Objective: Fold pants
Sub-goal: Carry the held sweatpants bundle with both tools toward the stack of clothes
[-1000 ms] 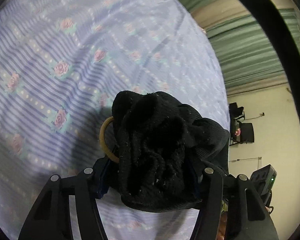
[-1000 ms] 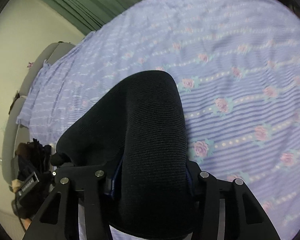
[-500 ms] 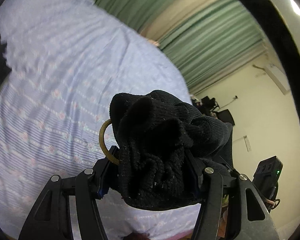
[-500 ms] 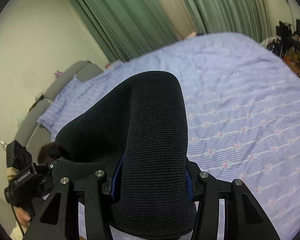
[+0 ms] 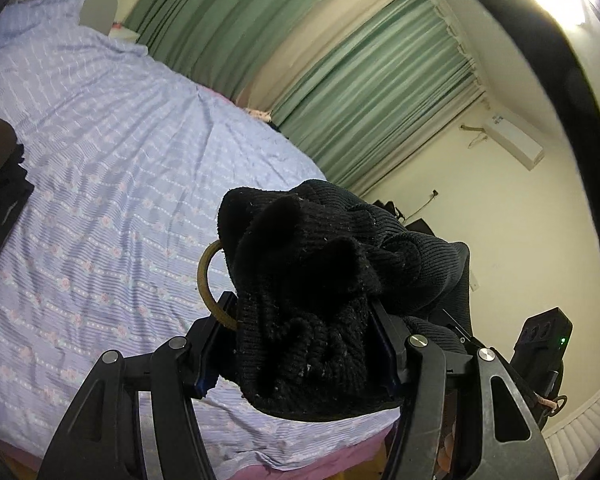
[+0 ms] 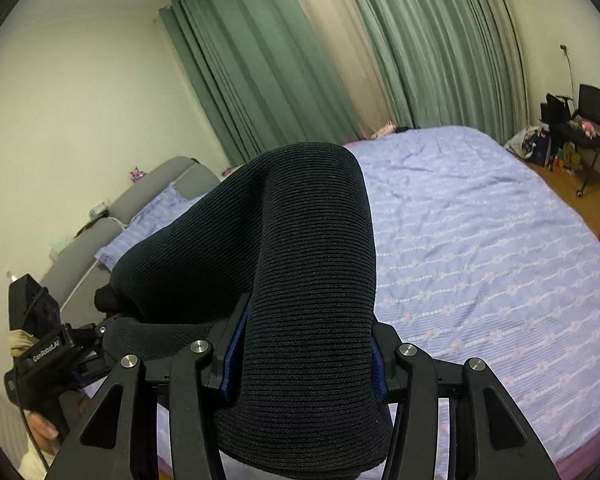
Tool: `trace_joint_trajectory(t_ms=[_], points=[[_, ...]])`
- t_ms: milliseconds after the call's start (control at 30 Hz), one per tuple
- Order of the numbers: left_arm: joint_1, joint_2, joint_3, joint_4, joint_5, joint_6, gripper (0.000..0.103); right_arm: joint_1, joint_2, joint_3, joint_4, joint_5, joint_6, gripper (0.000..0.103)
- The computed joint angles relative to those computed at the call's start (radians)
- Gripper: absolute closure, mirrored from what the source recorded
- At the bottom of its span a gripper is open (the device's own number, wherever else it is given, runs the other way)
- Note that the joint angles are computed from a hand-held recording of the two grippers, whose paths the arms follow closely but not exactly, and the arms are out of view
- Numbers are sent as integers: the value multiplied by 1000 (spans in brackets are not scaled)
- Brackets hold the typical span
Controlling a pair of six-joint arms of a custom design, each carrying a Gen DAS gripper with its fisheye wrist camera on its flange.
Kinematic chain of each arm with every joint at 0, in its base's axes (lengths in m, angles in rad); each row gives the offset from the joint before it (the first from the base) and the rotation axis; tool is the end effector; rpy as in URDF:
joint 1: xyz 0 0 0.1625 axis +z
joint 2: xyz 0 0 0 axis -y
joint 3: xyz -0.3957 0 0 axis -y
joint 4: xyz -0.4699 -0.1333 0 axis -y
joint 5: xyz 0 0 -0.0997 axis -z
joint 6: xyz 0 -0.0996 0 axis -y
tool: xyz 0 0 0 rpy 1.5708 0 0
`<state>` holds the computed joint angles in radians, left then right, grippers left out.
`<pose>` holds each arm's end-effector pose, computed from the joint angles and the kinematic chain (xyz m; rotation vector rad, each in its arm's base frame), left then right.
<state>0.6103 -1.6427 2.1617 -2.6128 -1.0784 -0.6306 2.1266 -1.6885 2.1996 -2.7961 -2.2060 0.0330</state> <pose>-0.3144 -0.4400 0.2979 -0.2854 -2.9094 1.0699 0.3222 -0.3781 0.3303 0.3513 -2.5044 1.1357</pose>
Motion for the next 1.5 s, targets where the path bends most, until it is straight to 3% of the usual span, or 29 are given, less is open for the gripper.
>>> trace_joint_trajectory(t_ms=[400, 567, 733, 900, 1033, 1200, 1333, 1500], points=[[-202, -158, 98, 155, 262, -195, 43, 21, -118, 42, 75, 146, -40, 54], [-227, -231, 128, 202, 328, -229, 43, 29, -89, 30, 70, 190, -63, 54], [-207, -313, 144, 230, 357, -205, 43, 46, 8, -9, 24, 216, -81, 54], [-123, -403, 142, 229, 319, -98, 43, 77, 169, -64, -65, 204, -69, 54], [0, -454, 89, 256, 227, 34, 43, 114, 336, -132, -160, 164, -29, 54], [161, -493, -13, 362, 123, 157, 43, 162, 540, -247, -175, 131, 74, 54], [300, -490, -99, 423, 41, 237, 43, 184, 690, -355, -158, 129, 140, 54], [467, -421, -223, 437, -28, 400, 43, 176, 873, -502, -151, 177, 161, 54]])
